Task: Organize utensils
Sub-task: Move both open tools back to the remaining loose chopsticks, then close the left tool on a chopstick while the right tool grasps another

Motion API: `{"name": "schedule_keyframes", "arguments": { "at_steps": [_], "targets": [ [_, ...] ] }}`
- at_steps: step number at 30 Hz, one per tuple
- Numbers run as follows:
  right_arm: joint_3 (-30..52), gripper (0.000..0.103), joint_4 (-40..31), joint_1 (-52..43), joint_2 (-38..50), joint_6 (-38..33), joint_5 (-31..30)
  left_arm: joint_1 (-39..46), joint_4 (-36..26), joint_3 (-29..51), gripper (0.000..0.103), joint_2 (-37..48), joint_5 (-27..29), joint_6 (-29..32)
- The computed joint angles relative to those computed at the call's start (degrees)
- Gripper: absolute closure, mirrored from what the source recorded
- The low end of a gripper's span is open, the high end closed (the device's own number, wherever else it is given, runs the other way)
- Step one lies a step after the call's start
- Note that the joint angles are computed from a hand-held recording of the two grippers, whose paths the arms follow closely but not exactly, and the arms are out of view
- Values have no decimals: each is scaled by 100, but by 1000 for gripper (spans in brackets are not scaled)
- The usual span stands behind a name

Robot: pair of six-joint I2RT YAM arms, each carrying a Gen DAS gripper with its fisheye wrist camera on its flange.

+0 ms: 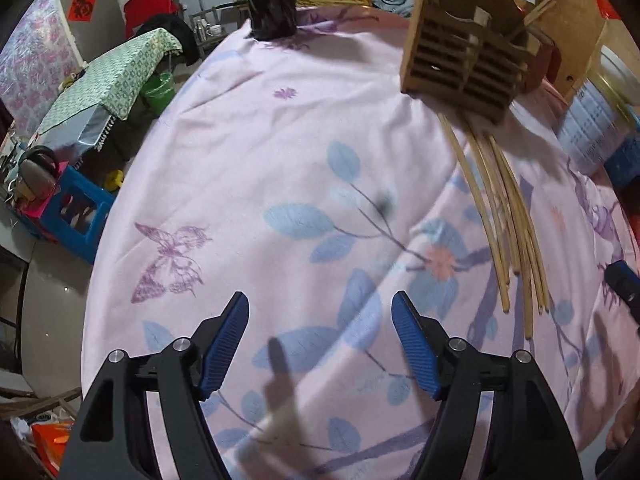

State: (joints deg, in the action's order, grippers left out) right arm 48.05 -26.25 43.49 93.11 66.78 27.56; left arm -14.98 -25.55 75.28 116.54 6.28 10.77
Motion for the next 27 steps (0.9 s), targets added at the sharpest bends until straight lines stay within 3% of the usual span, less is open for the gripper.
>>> {"name": "schedule_keyframes", "arguments": {
  "at_steps": [11,15,17,22,27],
  "targets": [
    [113,56,740,-5,827,-652,-606,-147,-36,64,30,108,-62,178],
    [242,61,756,12,1136,-802,-589,-167,-53,106,30,151,-82,215],
    [171,65,719,-43,1093,-716,-490,-193,-69,138,30,185,-84,237],
    [-454,65,982,-244,581,-182,-477,-326,-113,187,30,253,-41,352],
    [-312,65,1099,-172,741,-373,-521,-676,31,103,30,255,-61,631]
  ]
}}
